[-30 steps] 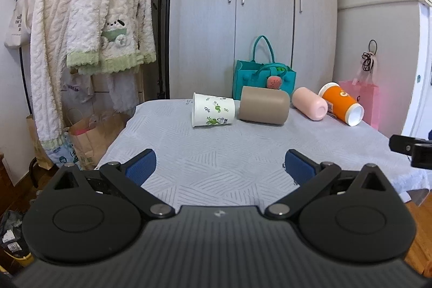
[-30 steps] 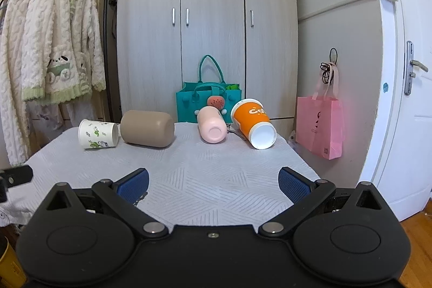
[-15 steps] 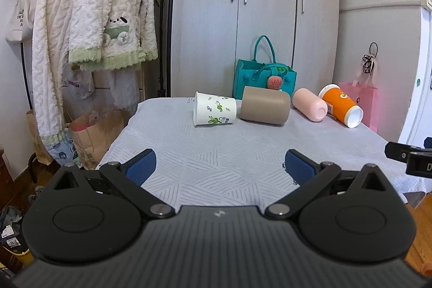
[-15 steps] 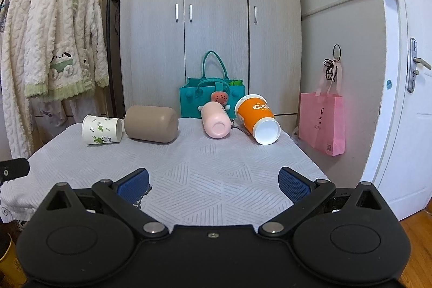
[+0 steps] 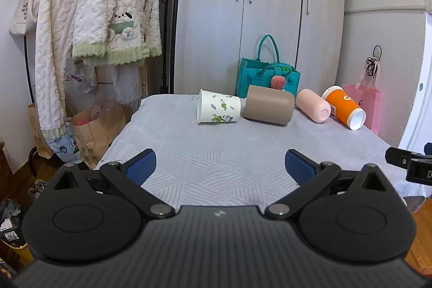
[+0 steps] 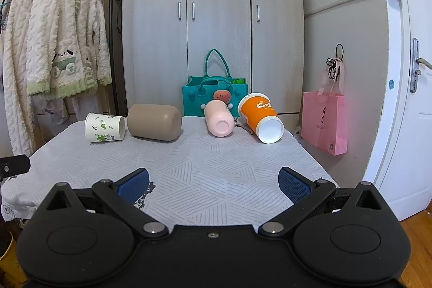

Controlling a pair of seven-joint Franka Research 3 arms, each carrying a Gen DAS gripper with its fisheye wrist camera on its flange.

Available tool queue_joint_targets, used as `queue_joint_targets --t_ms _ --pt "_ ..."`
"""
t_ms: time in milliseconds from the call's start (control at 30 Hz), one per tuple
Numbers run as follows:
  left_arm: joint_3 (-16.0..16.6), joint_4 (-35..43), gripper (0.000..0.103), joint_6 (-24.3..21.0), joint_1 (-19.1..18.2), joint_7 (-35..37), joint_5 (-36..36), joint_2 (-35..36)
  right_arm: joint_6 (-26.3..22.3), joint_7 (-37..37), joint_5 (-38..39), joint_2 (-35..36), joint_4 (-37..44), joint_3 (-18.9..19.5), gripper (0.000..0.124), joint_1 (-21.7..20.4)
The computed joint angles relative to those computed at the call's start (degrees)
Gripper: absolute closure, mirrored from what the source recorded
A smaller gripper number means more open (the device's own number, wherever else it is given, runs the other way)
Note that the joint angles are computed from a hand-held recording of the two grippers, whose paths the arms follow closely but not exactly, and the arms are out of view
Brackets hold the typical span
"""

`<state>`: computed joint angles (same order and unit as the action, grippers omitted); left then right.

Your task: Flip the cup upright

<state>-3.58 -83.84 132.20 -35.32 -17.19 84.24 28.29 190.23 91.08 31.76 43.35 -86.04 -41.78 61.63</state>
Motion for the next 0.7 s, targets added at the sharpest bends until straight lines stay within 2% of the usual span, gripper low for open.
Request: queue_joint_targets --t_ms 700 --pt "-0.2 0.0 0.0 0.1 0.6 0.0 -2.5 0.0 -1.6 1.7 -2.0 0.3 0.4 -0.3 0.021 -0.1"
